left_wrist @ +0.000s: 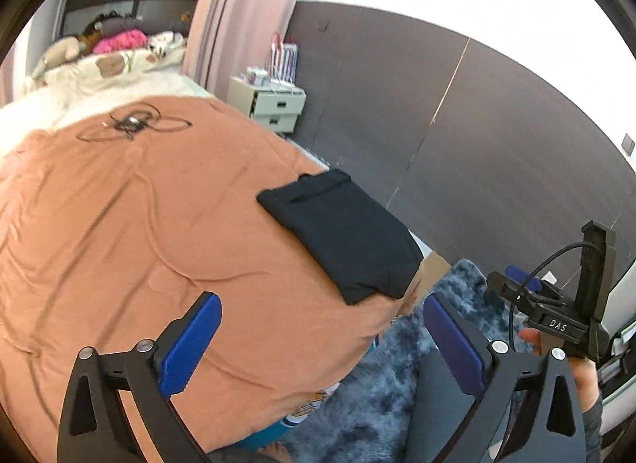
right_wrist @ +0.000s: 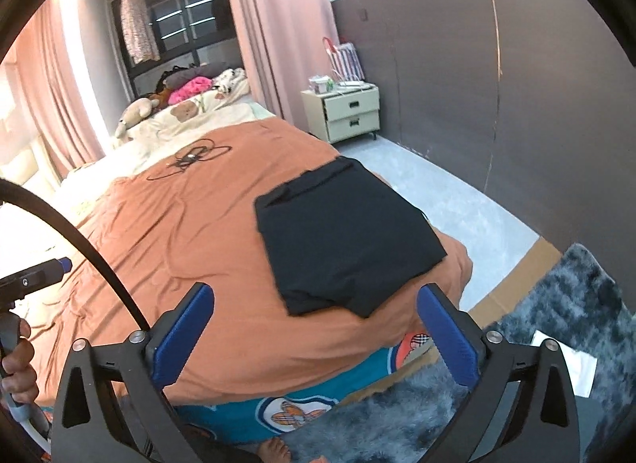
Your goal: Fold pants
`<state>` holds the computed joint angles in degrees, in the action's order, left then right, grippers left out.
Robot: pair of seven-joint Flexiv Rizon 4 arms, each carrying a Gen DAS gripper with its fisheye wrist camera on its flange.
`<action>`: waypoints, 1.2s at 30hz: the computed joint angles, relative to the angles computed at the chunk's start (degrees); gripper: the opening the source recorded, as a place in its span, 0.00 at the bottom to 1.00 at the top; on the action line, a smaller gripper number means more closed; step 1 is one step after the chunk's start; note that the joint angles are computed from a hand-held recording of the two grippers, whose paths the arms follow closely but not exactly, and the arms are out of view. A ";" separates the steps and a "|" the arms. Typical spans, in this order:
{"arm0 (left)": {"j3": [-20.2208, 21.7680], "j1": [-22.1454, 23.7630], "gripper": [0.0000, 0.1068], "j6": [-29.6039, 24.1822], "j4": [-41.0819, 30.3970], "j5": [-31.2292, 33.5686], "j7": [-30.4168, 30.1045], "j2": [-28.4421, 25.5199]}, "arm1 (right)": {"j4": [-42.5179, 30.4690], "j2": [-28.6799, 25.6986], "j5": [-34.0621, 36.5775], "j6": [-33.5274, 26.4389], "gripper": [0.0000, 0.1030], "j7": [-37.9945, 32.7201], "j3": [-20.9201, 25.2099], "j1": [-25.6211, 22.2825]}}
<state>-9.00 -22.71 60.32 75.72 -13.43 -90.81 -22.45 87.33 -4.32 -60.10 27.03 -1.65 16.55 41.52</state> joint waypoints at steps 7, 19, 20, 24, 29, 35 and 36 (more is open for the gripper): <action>1.63 0.61 0.96 5.08 9.89 2.06 -0.44 8.61 | 1.30 -0.21 -3.38 0.13 1.00 2.09 0.82 2.16; 2.53 2.29 0.96 9.61 22.63 4.77 -2.41 20.86 | 5.14 1.70 -6.66 0.97 1.00 4.97 2.59 2.94; 2.66 2.48 0.96 9.87 23.68 5.28 -2.98 21.95 | 5.42 1.88 -7.27 0.42 1.00 5.63 2.89 3.18; 2.93 3.45 0.96 9.45 27.55 7.45 -6.38 26.36 | 6.81 2.19 -9.53 0.88 1.00 7.53 3.81 3.67; 1.81 5.83 0.96 7.43 31.01 13.78 -12.06 32.29 | 9.07 2.97 -10.22 4.02 1.00 9.18 4.19 3.49; 0.36 8.40 0.96 5.20 34.65 17.77 -15.24 38.32 | 10.71 3.66 -11.21 4.55 1.00 11.70 4.98 3.81; 0.32 8.67 0.96 5.26 35.52 18.00 -15.81 39.35 | 11.29 3.97 -11.58 5.15 1.00 12.18 5.04 3.64</action>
